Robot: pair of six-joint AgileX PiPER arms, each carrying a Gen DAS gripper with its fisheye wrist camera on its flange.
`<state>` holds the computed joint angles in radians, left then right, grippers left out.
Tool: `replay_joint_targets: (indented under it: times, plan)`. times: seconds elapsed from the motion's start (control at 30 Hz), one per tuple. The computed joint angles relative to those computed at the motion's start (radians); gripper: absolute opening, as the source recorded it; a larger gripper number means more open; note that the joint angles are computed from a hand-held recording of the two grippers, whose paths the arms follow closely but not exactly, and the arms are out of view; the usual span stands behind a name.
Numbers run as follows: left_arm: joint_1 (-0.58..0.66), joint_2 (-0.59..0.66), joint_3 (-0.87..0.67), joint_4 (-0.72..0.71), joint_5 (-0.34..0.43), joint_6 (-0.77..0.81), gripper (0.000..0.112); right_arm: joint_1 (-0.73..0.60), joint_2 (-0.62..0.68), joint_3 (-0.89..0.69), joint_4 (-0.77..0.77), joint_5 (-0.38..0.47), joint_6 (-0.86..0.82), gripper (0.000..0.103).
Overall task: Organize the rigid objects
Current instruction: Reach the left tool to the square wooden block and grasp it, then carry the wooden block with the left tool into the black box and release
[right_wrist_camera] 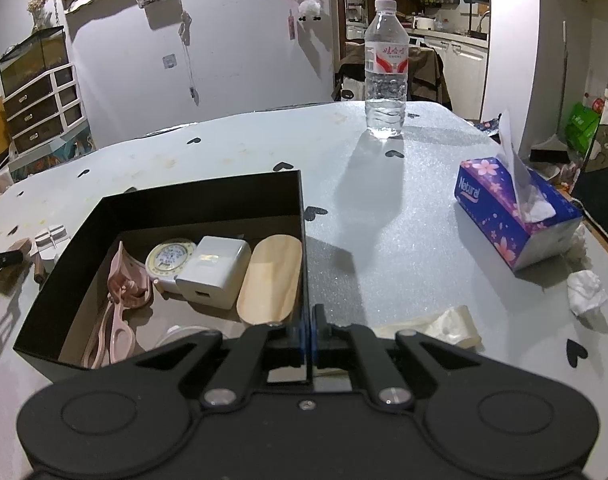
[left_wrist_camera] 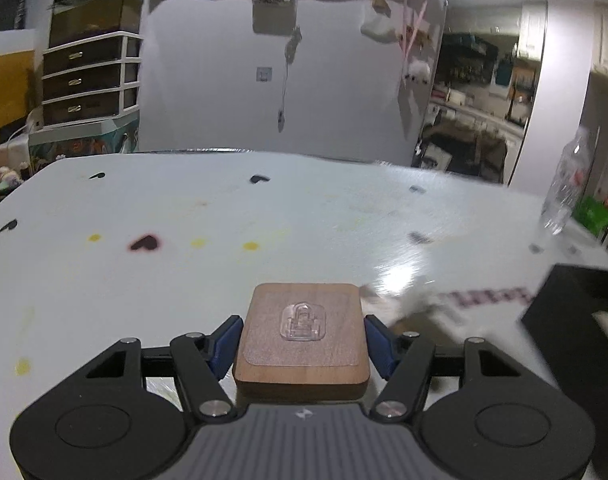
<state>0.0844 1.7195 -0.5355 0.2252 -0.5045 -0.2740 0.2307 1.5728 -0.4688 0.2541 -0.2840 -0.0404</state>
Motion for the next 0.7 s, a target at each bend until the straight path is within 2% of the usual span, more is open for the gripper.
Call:
replay_joint_targets:
  times: [0.13, 0.23, 0.33, 0.47, 0.57, 0.7]
  plan:
    - [-0.125, -0.128, 0.069, -0.134, 0.021, 0.028, 0.065, 0.001, 0.004, -0.002, 0.005, 0.0, -0.01, 0.004]
    - [-0.217, -0.208, 0.08, -0.154, 0.052, -0.019, 0.065, 0.006, 0.005, -0.002, 0.027, -0.002, -0.03, 0.004]
    - [-0.32, -0.247, 0.057, -0.187, 0.084, -0.01, 0.065, 0.005, 0.004, -0.005, 0.022, 0.003, -0.022, 0.004]
    - [-0.454, -0.229, -0.028, -0.247, 0.139, 0.097, 0.065, -0.006, 0.003, -0.004, -0.027, 0.007, 0.023, 0.004]
    - [-0.52, -0.18, -0.109, -0.174, 0.187, 0.077, 0.065, -0.007, 0.004, -0.005, -0.036, 0.008, 0.028, 0.004]
    - [-0.588, -0.099, -0.216, 0.041, 0.282, -0.06, 0.065, -0.017, 0.004, -0.004, -0.084, 0.009, 0.081, 0.004]
